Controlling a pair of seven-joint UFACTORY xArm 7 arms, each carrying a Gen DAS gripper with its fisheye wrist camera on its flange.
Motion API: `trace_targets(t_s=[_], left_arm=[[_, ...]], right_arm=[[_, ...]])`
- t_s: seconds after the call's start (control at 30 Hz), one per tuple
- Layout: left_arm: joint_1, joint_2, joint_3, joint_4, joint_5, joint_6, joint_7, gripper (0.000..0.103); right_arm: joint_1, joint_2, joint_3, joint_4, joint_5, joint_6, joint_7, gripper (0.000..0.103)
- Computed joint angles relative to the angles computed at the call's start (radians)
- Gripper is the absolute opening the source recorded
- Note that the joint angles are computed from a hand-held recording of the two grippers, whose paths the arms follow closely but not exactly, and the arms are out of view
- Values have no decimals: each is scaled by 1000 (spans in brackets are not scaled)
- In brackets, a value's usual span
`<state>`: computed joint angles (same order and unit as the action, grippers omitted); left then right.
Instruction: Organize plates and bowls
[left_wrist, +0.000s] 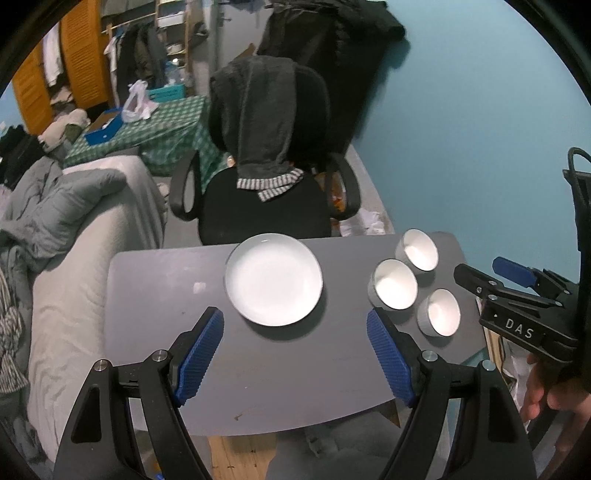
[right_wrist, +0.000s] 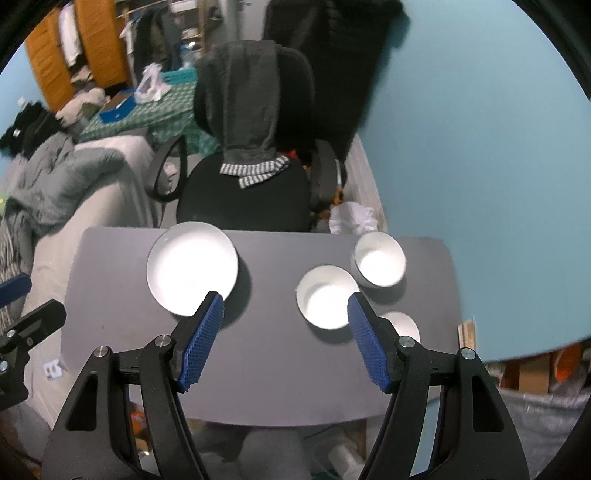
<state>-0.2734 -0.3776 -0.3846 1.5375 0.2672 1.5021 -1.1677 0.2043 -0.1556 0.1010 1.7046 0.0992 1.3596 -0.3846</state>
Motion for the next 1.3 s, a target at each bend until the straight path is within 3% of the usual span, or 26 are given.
trace_targets(t_s=[0.33, 0.57, 0.93, 1.3], left_arm=[[-36, 121, 20, 95, 19, -98, 82, 81], [-109, 252, 24, 248, 120, -87, 130, 81], [-229, 413, 108, 414, 152, -93, 195, 81], [-291, 561, 202, 562, 97, -79, 242, 81]], right_arm=[[-53, -16, -43, 33, 29, 17, 71, 69], [-94, 15, -62, 86, 1, 38, 89, 69], [-150, 104, -91, 197, 4, 77, 111, 69], [-197, 243, -95, 352, 41, 132, 95, 69]])
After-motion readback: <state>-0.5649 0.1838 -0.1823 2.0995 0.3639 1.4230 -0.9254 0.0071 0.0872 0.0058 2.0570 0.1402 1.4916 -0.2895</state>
